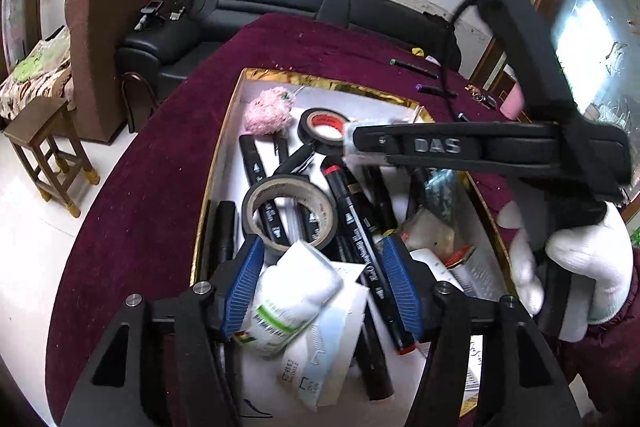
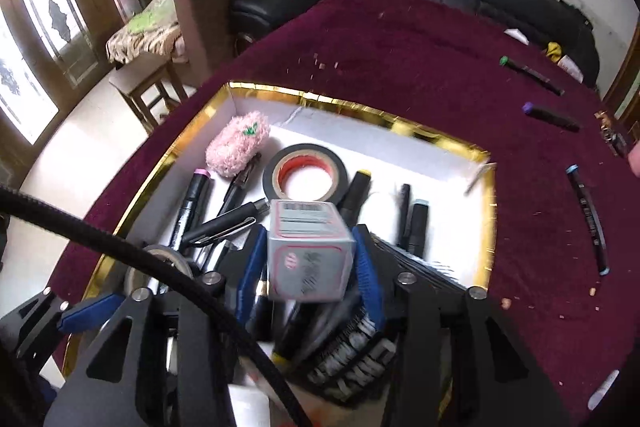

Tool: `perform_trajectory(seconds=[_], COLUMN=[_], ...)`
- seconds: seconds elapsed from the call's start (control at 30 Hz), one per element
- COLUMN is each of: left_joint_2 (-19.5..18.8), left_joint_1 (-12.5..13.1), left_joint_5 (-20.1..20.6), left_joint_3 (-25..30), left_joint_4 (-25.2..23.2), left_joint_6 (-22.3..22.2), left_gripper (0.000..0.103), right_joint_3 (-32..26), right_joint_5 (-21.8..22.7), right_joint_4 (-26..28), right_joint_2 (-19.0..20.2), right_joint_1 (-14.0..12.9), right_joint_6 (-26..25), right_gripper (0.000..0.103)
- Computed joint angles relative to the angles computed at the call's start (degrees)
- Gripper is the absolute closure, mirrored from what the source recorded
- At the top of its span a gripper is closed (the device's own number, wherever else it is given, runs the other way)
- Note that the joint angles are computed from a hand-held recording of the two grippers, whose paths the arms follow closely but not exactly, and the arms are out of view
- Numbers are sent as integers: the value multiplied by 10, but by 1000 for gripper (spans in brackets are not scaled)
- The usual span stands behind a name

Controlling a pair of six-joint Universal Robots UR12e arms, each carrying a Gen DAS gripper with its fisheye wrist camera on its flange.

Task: Organize objects
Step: 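Swing both open tools back to the remaining items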

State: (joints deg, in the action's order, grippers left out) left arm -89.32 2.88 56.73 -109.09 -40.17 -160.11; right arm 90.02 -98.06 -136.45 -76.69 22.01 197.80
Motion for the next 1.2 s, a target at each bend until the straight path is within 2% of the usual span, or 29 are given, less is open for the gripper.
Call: perform_trajectory(seconds=[0.13,0.23,0.37,0.5,0.57,0.67,0.73,0.83,0.93,1.1,1.2], left_joint_2=[8,16,29,41,44,40,32,24,7,-52,-108], left_joint_1=[-1,-7,-19,-32,-38,-39,-44,-61,-92,-167,-212], left_joint_5=[-11,0,34,48,38,-27,-69,-89,-97,-56,-7], left_joint_3=[-6,-13,-28,-35,-32,-14,6,25,52,122,184], left_joint_4=[20,53,125,158,147,68,1,-24,-32,-44,-54], left_joint_6=[-11,-26,-50,-57,-52,-40,-32,-24,-21,-52,-103], left_gripper=[47,47,47,47,47,47,47,47,47,47,47], right_joint_3=[29,52,76,100,117,142,164,205,255,324,345], right_joint_5=[-47,-81,-94,-99,-100,-105,-108,-101,-80,-40,-19], right_joint_4=[-49,-77,-95,-103,-106,-108,-102,-90,-80,-73,-73], right_joint_2=[-27,-47,-68,-89,-104,-127,-148,-191,-247,-325,-348], right_joint_1=[13,23,27,18,9,-5,-21,-54,-105,-185,-211], right_joint_6=[-5,-11,-12,-5,8,28,44,85,147,218,230], right_gripper=[51,47,45,45,45,45,45,45,45,45,45])
